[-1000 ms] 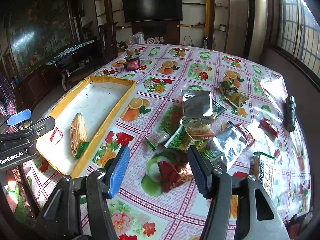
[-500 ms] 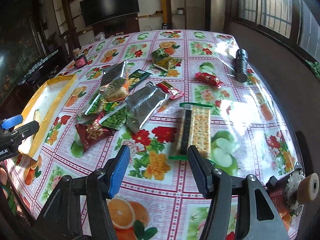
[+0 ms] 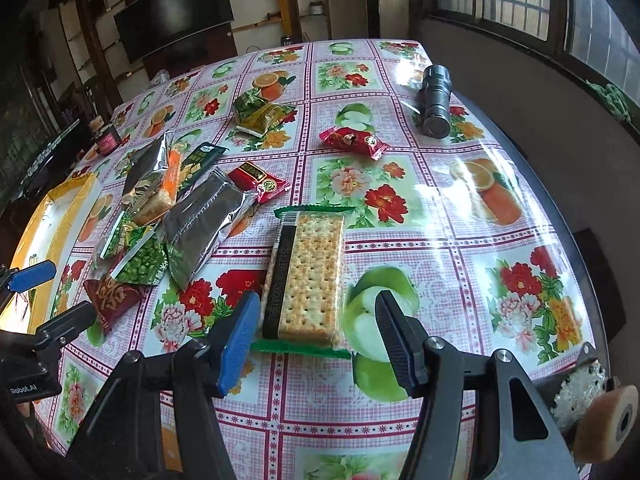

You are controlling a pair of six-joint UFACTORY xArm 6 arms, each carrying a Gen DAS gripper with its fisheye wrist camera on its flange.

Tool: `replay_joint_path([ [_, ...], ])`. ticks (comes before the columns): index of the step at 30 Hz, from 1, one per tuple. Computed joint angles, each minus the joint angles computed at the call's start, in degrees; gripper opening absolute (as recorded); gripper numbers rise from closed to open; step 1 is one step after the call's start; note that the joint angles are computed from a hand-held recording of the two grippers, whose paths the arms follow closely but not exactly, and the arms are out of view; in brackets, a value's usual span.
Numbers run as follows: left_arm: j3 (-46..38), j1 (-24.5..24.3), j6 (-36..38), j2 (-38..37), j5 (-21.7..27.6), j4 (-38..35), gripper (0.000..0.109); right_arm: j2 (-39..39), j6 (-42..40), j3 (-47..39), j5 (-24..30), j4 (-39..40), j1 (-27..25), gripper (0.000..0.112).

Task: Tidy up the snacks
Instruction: 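Move both grippers back to the snack pile, then grasp the red-brown snack packet with the left gripper while the right grasps another cracker pack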

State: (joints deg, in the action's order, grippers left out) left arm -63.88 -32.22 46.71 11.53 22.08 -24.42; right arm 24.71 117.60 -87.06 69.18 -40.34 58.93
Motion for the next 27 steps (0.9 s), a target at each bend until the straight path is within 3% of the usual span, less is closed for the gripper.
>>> replay_joint_path([
  [8, -3.14, -1.37, -4.51, 5.09, 0.69, 7.23, 0.089, 0.73, -2.50, 1.27, -3.73, 1.80, -3.06, 0.060],
  [11, -5.04, -1.00, -1.26, 6.12, 3.45, 2.33, 0.068, 1.11, -3.82, 0.61, -2.69, 1.91, -3.31, 0.059],
  [12, -5.85, -0.84, -0.53, 6.39, 4.81, 1.23, 0.055, 1.44, -4.40, 0.14, -2.00, 1.99, -3.35, 0.054],
  [15, -6.37, -0.85, 1.04, 6.41, 6.32, -0.87, 0.036, 2.93, -6.65, -2.25, 1.77, 2.60, -3.03, 0.046],
  [17, -5.19, -1.10, 1.14, 5.65, 5.23, -0.80, 0.035, 2.79, -6.76, -2.18, 2.29, 2.57, -2.71, 0.046],
  [20, -4.74, -0.42, 3.64, 4.46, 7.64, -4.57, 0.034, 1.72, -5.01, -1.35, 2.68, 1.56, -1.55, 0.046],
  [27, -0.47, 1.18, 5.32, -1.33, 5.10, -8.76, 0.034, 0.96, -2.71, -3.79, 6.63, -1.67, 1.89, 0.046],
])
